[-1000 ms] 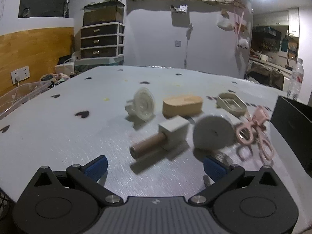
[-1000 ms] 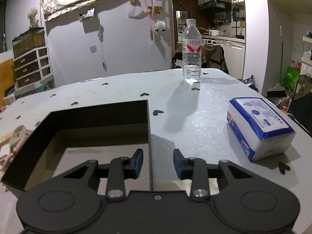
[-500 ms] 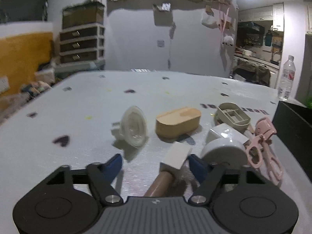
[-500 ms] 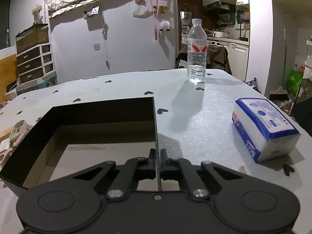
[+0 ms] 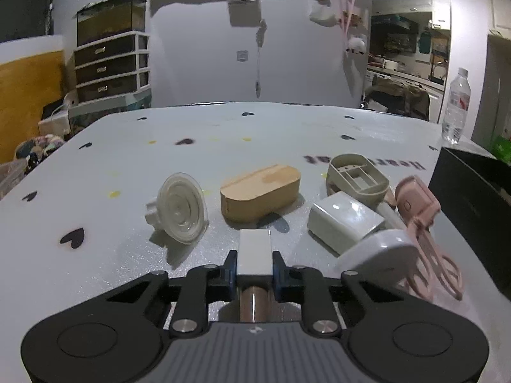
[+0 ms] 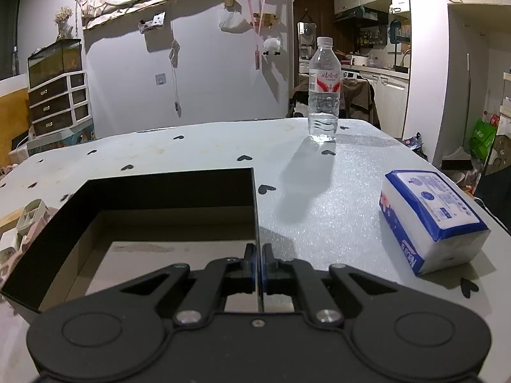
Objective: Organize rigid objects
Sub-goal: 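Carry the dowel cube with the left gripper into the black box and release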
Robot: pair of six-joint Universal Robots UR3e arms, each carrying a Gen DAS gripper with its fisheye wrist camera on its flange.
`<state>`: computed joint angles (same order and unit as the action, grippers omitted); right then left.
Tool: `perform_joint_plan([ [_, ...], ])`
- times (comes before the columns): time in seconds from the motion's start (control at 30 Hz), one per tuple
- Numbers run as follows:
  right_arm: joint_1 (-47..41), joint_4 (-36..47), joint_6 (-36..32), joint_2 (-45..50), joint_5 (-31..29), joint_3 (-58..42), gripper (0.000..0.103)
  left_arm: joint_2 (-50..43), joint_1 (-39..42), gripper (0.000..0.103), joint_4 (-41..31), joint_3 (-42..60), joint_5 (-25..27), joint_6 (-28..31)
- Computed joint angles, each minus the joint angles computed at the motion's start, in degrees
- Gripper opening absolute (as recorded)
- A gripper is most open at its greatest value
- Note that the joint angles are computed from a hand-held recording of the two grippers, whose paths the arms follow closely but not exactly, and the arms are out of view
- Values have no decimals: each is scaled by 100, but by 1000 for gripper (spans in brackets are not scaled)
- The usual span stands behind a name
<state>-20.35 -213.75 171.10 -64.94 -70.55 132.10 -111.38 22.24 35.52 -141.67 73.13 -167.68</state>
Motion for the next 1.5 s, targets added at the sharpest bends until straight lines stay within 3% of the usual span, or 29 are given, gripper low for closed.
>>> perform_joint_plan([
  [0.4, 2, -499, 174, 141, -20, 151, 4, 923, 386, 22, -430, -218, -219, -709],
  [0.63, -69, -908, 397, 287, 62, 295, 4, 1231, -220, 22, -973, 477, -367, -1071],
  [1.13, -285, -1461, 529, 494, 372, 521, 4, -237, -2425, 22, -1931, 3053, -197, -1413],
  [1.5, -368, -1612, 581, 572, 548, 586, 5, -1986, -3405, 22, -4274, 6221, -573, -1666],
])
